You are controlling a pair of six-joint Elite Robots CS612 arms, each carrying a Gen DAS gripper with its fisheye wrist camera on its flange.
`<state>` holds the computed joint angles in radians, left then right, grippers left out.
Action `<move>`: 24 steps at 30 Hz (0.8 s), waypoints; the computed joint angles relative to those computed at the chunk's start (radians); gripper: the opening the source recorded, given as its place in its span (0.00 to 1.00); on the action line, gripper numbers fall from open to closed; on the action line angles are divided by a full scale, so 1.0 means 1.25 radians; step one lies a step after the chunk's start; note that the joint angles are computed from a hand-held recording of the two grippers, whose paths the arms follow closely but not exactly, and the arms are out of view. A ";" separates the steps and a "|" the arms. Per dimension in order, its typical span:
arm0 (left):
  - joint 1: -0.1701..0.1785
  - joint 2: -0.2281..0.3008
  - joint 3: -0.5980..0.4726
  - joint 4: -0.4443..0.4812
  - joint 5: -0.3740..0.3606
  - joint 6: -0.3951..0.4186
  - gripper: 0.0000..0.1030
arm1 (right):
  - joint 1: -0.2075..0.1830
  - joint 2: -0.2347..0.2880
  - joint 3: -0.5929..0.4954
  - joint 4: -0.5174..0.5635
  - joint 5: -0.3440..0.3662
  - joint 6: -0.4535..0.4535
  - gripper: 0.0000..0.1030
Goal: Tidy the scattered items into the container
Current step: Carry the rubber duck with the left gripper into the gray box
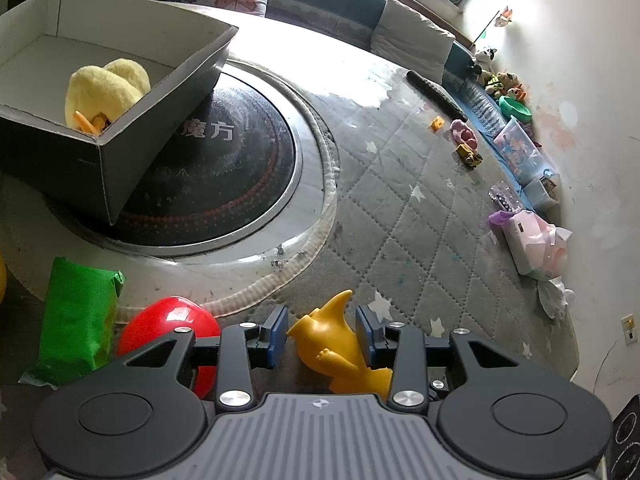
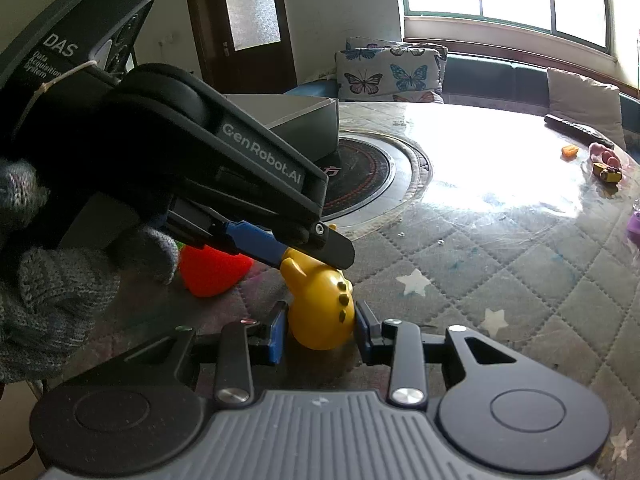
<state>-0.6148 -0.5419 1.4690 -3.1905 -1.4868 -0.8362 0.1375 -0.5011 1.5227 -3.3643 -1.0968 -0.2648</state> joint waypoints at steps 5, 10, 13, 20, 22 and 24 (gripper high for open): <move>-0.003 -0.011 0.020 -0.024 0.017 -0.004 0.36 | 0.002 -0.005 0.004 -0.001 0.004 -0.008 0.33; -0.002 -0.033 0.049 -0.048 0.048 -0.020 0.36 | 0.007 -0.010 -0.001 -0.009 0.022 -0.022 0.33; -0.003 -0.050 0.068 -0.057 0.087 -0.014 0.36 | 0.014 -0.011 -0.016 -0.006 0.041 -0.029 0.33; 0.009 -0.091 0.104 -0.079 0.183 -0.005 0.36 | 0.036 0.002 -0.085 0.004 0.087 -0.038 0.33; 0.016 -0.100 0.111 -0.083 0.203 -0.004 0.36 | 0.043 0.008 -0.110 0.013 0.099 -0.043 0.33; 0.024 -0.106 0.116 -0.085 0.217 -0.006 0.36 | 0.051 0.016 -0.138 0.025 0.110 -0.046 0.33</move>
<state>-0.5844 -0.6744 1.6139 -3.2965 -1.2150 -0.8442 0.2017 -0.4816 1.3508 -3.3337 -0.9597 -0.3224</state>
